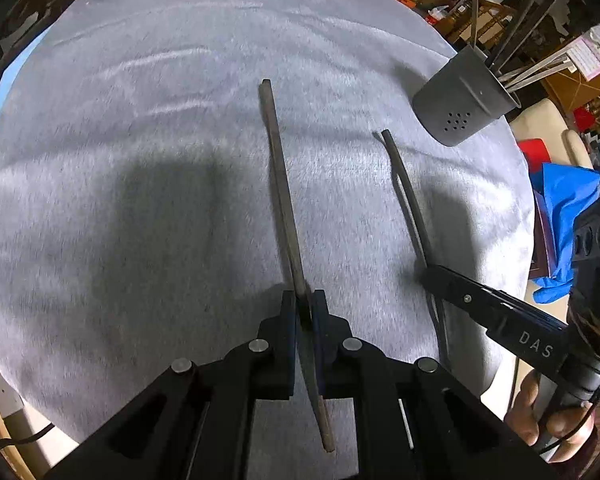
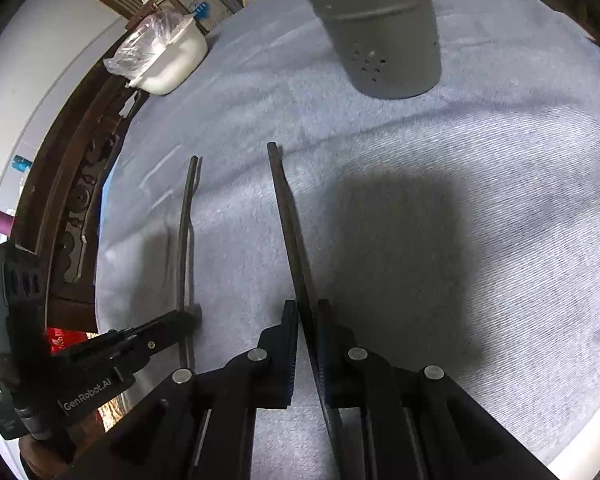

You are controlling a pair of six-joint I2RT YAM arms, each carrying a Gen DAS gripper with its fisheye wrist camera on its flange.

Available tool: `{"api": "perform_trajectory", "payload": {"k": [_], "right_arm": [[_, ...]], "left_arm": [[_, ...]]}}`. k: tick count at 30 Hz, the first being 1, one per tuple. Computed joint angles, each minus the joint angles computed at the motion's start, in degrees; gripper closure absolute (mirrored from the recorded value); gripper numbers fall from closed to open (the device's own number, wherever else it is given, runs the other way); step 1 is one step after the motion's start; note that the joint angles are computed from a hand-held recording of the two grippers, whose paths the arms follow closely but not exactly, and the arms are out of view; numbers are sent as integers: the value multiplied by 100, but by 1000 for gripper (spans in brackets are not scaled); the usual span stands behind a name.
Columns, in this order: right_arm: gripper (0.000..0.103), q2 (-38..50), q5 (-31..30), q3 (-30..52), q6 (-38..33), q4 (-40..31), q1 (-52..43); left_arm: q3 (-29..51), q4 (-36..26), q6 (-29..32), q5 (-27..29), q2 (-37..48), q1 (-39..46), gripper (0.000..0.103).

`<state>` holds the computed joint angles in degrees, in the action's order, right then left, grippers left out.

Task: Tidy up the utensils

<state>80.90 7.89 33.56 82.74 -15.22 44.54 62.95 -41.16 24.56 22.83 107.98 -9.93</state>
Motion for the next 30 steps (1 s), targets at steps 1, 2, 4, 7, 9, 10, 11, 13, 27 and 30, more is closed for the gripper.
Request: {"api": "perform_trajectory", "payload": {"k": [1,2,4,7,9,10,11,13,27,30], "right_arm": [[93,21,-6,24,-34,-15,7],[93,69,-21,88,-94,-62,-2],[91,79,-131,114,-189,-59,-69],[90,67,-430,97,-289,-35,-306],[90,49,-487,95,-392,-69,-427],[90,29,-470,111,-458,-118,-488],[90,10,-441,129,-503,-159,-526],[90,12,-395,231,-691,-226,-668],[90,1089,-409,1274,-1680,-621,-1389],[89,1297,-462,1378,-1723,-627,-1434]], "left_arm": [[68,-76,-27,9,9,-15,95],[99,-114,-24,5,19,-9,95],[215,-243,-29,22,57,23,95],[532,-511,26,109,257,129,93],[674,-622,51,157,289,207,84],[755,-657,52,184,304,240,79],[832,-662,49,193,349,260,76],[1024,-735,19,208,423,276,76],[2217,-1016,-637,-51,1283,-206,76],[2442,-1112,-741,-99,1425,-270,76]]}}
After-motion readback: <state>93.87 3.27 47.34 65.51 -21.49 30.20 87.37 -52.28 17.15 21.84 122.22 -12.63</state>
